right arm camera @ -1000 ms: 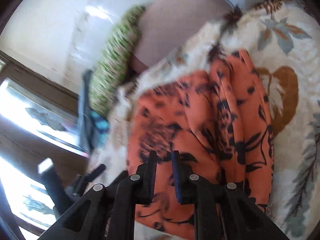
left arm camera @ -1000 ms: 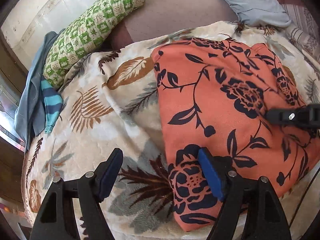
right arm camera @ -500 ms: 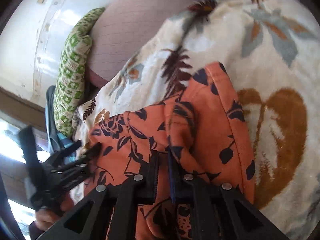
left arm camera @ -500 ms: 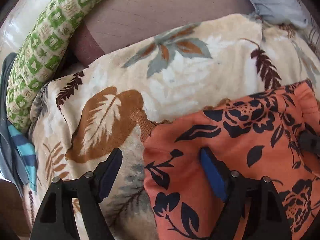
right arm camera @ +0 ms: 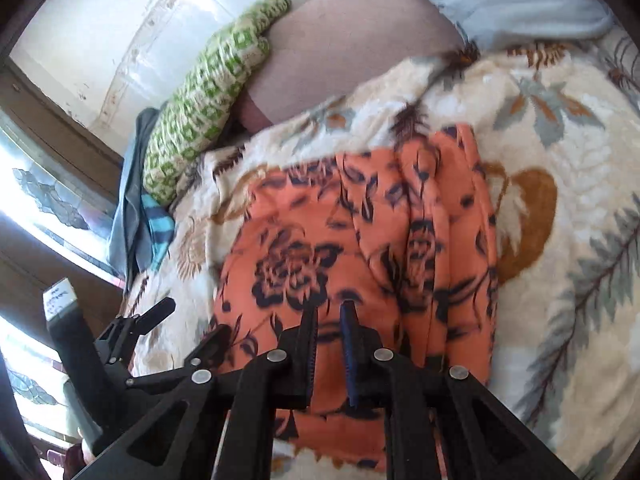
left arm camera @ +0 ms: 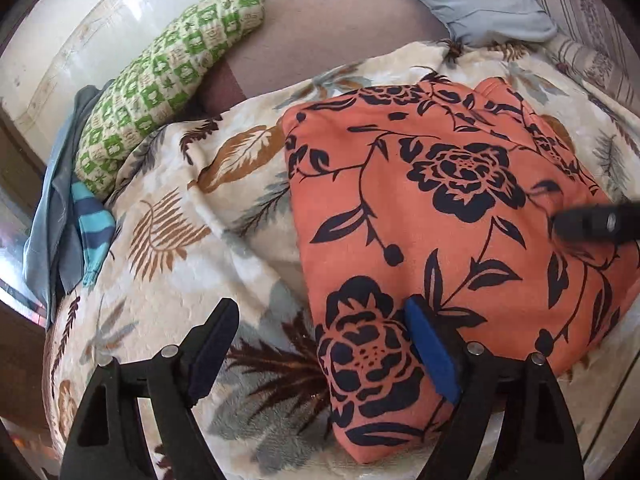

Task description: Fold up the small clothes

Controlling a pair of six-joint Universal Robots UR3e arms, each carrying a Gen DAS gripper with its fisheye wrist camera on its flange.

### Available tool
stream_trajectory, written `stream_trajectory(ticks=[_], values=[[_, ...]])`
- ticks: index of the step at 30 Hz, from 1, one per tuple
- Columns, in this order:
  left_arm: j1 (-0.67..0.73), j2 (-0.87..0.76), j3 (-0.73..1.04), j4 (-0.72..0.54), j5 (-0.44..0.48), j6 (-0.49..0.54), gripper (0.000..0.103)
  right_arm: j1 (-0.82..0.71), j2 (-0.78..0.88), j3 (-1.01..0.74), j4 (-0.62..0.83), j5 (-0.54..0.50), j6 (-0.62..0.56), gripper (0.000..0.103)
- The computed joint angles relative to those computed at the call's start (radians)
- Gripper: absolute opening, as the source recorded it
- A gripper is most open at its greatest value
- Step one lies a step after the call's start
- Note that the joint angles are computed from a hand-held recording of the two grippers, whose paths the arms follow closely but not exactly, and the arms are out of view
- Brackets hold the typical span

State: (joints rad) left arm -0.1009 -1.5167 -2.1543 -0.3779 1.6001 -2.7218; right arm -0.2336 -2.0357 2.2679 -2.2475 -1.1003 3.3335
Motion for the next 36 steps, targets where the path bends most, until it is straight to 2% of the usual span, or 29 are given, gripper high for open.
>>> stream_trajectory(ticks=[1, 2, 4, 8, 11, 14, 19, 20, 21, 23, 24, 28, 36], values=[[0.004, 0.027, -0.009, -0.015, -0.009, -0.016, 0.085, 0.054, 0.039, 0.012, -0.043, -0.044, 0.014, 0.015], [0.004, 0.056, 0.016, -0.086, -0.012, -0.029, 0.085, 0.112, 0.035, 0.034, -0.121, -0.118, 0.051, 0.015], [0.027, 0.145, -0.005, -0.116, -0.046, -0.037, 0.085, 0.183, -0.011, 0.01, -0.102, -0.21, 0.087, 0.015], [0.062, 0.317, -0.098, -0.055, -0.056, -0.049, 0.085, 0.187, -0.231, 0.086, -0.128, -0.248, 0.106, 0.015], [0.103, 0.371, -0.079, -0.107, -0.094, -0.081, 0.085, 0.191, -0.348, 0.115, -0.158, -0.279, 0.126, 0.015], [0.126, 0.381, -0.062, -0.135, -0.109, -0.098, 0.085, 0.316, -0.265, 0.091, -0.281, -0.418, 0.196, 0.016], [0.148, 0.365, -0.058, -0.14, -0.115, -0.103, 0.085, 0.393, -0.156, 0.058, -0.376, -0.491, 0.216, 0.021], [0.151, 0.361, -0.056, -0.14, -0.118, -0.104, 0.085, 0.394, -0.15, 0.06, -0.384, -0.488, 0.214, 0.023], [0.155, 0.358, -0.056, -0.14, -0.12, -0.106, 0.085, 0.381, -0.152, 0.062, -0.38, -0.469, 0.212, 0.029], [0.165, 0.358, -0.059, -0.133, -0.129, -0.108, 0.085, 0.364, -0.143, 0.068, -0.402, -0.444, 0.214, 0.047], [0.168, 0.356, -0.061, -0.127, -0.132, -0.109, 0.085, 0.371, -0.138, 0.07, -0.418, -0.458, 0.219, 0.061], [0.192, 0.35, -0.063, -0.11, -0.157, -0.108, 0.085, 0.365, -0.13, 0.062, -0.427, -0.472, 0.209, 0.062], [0.201, 0.324, -0.072, -0.076, -0.17, -0.094, 0.085, 0.266, -0.183, 0.086, -0.384, -0.4, 0.184, 0.062]])
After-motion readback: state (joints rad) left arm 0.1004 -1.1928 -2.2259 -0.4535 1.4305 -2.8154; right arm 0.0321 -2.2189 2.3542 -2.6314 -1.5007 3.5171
